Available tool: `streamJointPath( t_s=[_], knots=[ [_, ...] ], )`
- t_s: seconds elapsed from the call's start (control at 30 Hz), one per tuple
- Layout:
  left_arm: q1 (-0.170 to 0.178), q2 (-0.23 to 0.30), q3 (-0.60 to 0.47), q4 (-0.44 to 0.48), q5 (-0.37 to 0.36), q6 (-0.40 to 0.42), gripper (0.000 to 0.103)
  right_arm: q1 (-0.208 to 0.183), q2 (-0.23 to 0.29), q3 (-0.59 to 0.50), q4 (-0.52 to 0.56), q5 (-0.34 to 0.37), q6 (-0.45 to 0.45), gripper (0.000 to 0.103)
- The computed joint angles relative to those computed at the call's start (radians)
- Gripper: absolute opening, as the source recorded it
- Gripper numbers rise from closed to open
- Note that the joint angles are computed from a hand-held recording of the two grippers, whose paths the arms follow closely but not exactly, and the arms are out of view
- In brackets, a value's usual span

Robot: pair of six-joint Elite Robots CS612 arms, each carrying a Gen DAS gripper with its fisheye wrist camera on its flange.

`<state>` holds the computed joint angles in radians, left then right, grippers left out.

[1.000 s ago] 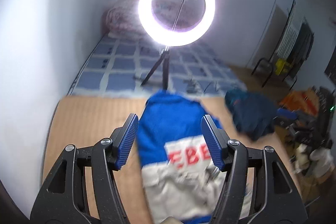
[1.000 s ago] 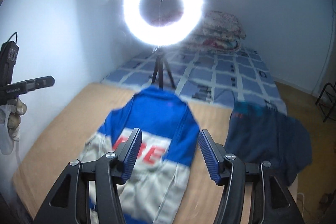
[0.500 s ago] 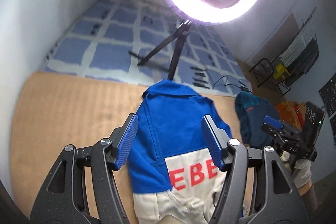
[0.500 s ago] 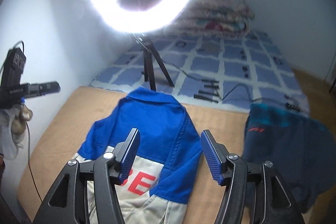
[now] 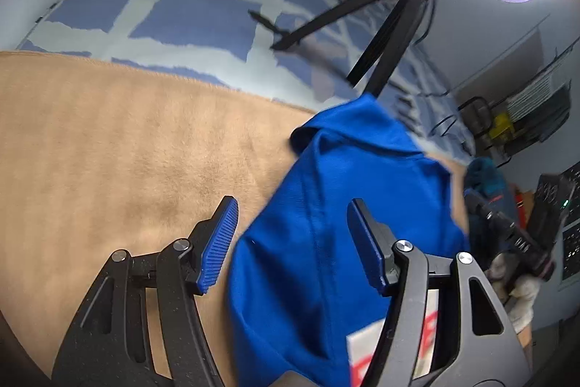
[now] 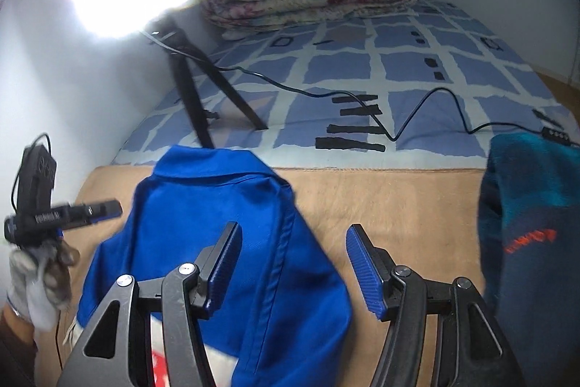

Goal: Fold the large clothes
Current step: 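Grasp the blue collar with both tools and lift it up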

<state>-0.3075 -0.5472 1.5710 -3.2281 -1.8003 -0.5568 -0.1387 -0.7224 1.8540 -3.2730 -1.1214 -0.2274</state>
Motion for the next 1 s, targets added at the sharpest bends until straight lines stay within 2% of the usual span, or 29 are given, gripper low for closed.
streamJointPath(
  t_s=[0.17,0.23,0.33,0.37,0.4,0.47,0.57,0.63,0.8,1.0],
  knots=[
    [-0.018,0.02,-0.026,0.013,0.04,0.05,0.064,0.016,0.04,-0.053,0.057,-0.023,-0.001,0.062],
    [-0.032,0.019,-0.032,0.034,0.083,0.084,0.057,0.024,0.055,-0.069,0.083,-0.038,-0.012,0.062],
    [-0.047,0.02,-0.036,0.039,0.128,0.121,0.034,0.031,0.067,-0.067,0.045,-0.053,-0.01,0.059],
    [-0.052,0.02,-0.037,0.036,0.136,0.128,0.022,0.034,0.067,-0.067,0.041,-0.061,-0.015,0.047],
    [-0.06,0.018,-0.034,0.031,0.151,0.136,0.013,0.037,0.066,-0.064,0.034,-0.069,-0.021,0.029],
    [-0.074,0.012,-0.026,0.025,0.191,0.155,0.006,0.049,0.062,-0.058,0.017,-0.101,-0.049,0.015],
    [-0.083,-0.005,0.001,-0.017,0.209,0.146,0.003,0.079,0.053,-0.038,-0.04,-0.193,-0.099,0.005],
    [-0.084,-0.021,0.028,-0.063,0.198,0.123,0.003,0.086,0.041,-0.02,-0.077,-0.212,-0.1,0.004],
    [-0.091,-0.079,0.104,-0.136,0.181,0.122,0.003,0.078,-0.007,0.038,-0.16,-0.185,-0.08,0.003],
    [-0.114,-0.158,0.216,-0.207,0.173,0.134,0.003,0.056,-0.098,0.147,-0.227,-0.114,-0.076,0.002]
  ],
)
